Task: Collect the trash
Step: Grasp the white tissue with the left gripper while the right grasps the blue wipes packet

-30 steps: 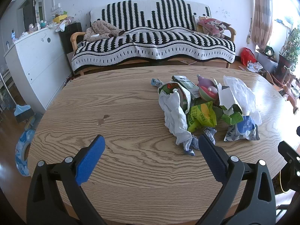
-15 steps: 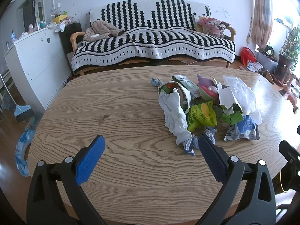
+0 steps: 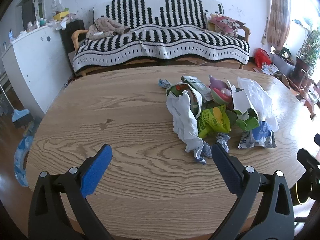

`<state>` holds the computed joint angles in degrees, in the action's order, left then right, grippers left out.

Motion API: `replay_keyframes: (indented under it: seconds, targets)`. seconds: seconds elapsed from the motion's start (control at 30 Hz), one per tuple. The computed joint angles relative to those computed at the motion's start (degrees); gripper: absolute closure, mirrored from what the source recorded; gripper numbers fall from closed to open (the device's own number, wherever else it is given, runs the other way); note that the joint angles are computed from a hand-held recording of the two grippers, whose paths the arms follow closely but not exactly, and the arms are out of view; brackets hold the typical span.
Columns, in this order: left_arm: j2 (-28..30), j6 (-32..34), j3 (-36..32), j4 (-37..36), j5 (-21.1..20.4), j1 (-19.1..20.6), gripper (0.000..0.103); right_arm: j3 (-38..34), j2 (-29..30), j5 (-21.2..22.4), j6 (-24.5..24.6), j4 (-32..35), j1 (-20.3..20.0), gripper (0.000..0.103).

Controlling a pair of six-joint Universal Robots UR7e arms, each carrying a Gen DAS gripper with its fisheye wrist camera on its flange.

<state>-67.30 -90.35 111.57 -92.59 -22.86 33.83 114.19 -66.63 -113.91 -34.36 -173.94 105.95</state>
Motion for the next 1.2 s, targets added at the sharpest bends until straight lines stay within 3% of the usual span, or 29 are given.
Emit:
replay_keyframes:
  seconds: [0.2, 0.37, 0.63, 0.73, 0.8, 0.87, 0.97, 1.07, 1.13, 1.2]
  targets:
    - [4.3, 8.2, -5.4, -3.3, -0.5, 5.0, 0.006, -4.1, 2.5, 2.5, -0.4, 5.8, -2.8, 0.006]
    - [6.0, 19.8, -4.7, -21.2, -2.5, 9.7, 0.006, -9.0, 7.2, 2.5, 0.1, 8.6, -5.1, 0.006]
    - [8.0, 28.9, -4.6, -33.0, -4.4, 13.9, 0.006, -14.2, 13.9, 2.1, 4.0, 12.5, -6.2, 0.006]
    - [9.0, 30.7, -5.5, -34.4, -3.2, 14.6, 0.007, -15.9, 16.1, 1.5, 6.5, 13.4, -6.5, 0.006]
    - [9.4, 34.1, -5.2, -38.8, -3.7, 15.0, 0.017, -16.5, 16.9, 1.9, 7.5, 13.8, -6.5, 0.006]
    - [9.0, 36.5, -4.7, -41.4, -6.0, 15.3, 0.048, -16.7, 17.0, 2.7, 7.4, 14.1, -6.4, 0.012]
    - [7.9, 38.5, -3.4, -44.6, -8.4, 15.0, 0.081, -16.1, 16.3, 3.4, 7.6, 14.3, -6.2, 0.021]
    - [5.9, 36.9, -2.0, -44.0, -9.0, 14.1, 0.089, -15.2, 15.2, 3.9, 7.8, 14.2, -6.0, 0.03]
    - [4.5, 36.0, -0.9, -43.9, -9.2, 13.2, 0.09, -13.8, 13.3, 5.3, 8.1, 14.5, -6.1, 0.044]
    - [3.2, 34.8, 0.1, -42.2, -7.5, 11.7, 0.09, -12.4, 11.7, 6.4, 7.6, 13.3, -5.9, 0.048]
